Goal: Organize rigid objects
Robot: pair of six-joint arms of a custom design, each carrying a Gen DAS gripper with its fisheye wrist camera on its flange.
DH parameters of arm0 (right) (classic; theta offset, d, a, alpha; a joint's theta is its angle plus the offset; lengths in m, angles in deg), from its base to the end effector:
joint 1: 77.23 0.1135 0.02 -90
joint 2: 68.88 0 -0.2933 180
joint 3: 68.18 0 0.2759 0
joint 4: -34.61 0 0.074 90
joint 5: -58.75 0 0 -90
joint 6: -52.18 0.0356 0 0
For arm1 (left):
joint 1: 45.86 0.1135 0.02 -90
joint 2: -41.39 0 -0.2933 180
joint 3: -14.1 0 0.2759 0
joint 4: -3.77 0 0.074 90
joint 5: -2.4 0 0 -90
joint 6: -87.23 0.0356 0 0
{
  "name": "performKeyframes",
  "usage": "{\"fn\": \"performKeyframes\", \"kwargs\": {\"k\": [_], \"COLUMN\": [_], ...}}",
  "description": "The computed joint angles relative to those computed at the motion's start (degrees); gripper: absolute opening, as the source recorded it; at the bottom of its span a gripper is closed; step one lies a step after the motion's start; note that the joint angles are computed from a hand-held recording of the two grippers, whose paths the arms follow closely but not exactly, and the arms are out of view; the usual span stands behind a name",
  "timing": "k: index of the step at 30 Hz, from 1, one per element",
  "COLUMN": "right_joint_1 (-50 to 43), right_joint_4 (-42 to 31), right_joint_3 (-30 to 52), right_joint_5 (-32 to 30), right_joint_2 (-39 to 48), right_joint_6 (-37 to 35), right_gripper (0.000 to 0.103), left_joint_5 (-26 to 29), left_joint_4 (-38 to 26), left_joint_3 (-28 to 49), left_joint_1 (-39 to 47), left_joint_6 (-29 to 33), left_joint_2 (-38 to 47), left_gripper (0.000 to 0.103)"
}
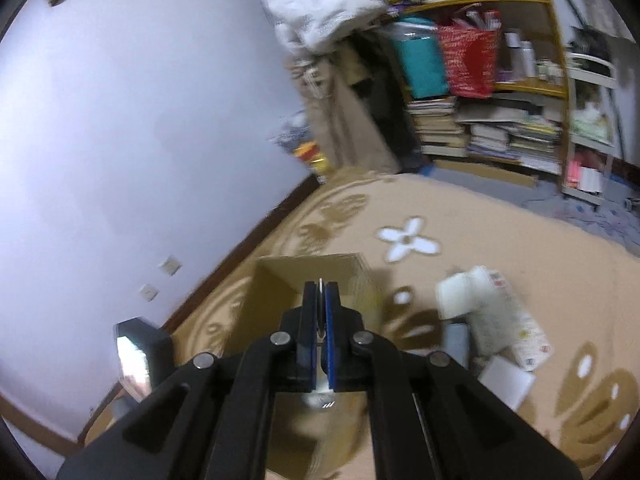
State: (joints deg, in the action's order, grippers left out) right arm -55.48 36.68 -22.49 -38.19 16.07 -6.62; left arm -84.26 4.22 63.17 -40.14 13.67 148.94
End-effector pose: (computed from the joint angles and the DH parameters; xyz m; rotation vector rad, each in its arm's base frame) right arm 0.2723 0.1133 0.1650 0.1199 2.2882 0.6313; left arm 0.3093 0.0289 0.0650 0.2627 2.5690 0.0683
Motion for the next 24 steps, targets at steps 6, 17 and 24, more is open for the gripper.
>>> {"fn": "performKeyframes", "kwargs": {"k": [6,17,24], "right_joint_1": [6.8,9.4,10.0], "right_joint_4": [-3.6,-8.7,-9.4], "right_joint_3": [4.6,8.4,8.2], "right_joint_5": [2.5,5.5,7.2], "right_joint_2": [5.9,14.8,13.1], "right_joint_6": [-0.1,-4.4,-4.8], "right_gripper": [0.005,0.005,0.007], "left_joint_5": [0.3,0.9,1.0], "left_joint_4": [-0.4,-0.5,-0.7], "left_joint_3": [0.2,0.2,0.3], "left_joint_1": [0.4,0.7,0.7], "left_joint_6": [0.3,0.3,0.2], "left_joint_2": [0.0,0.1,0.3], "left_gripper": [0.005,0.005,0.005]}}
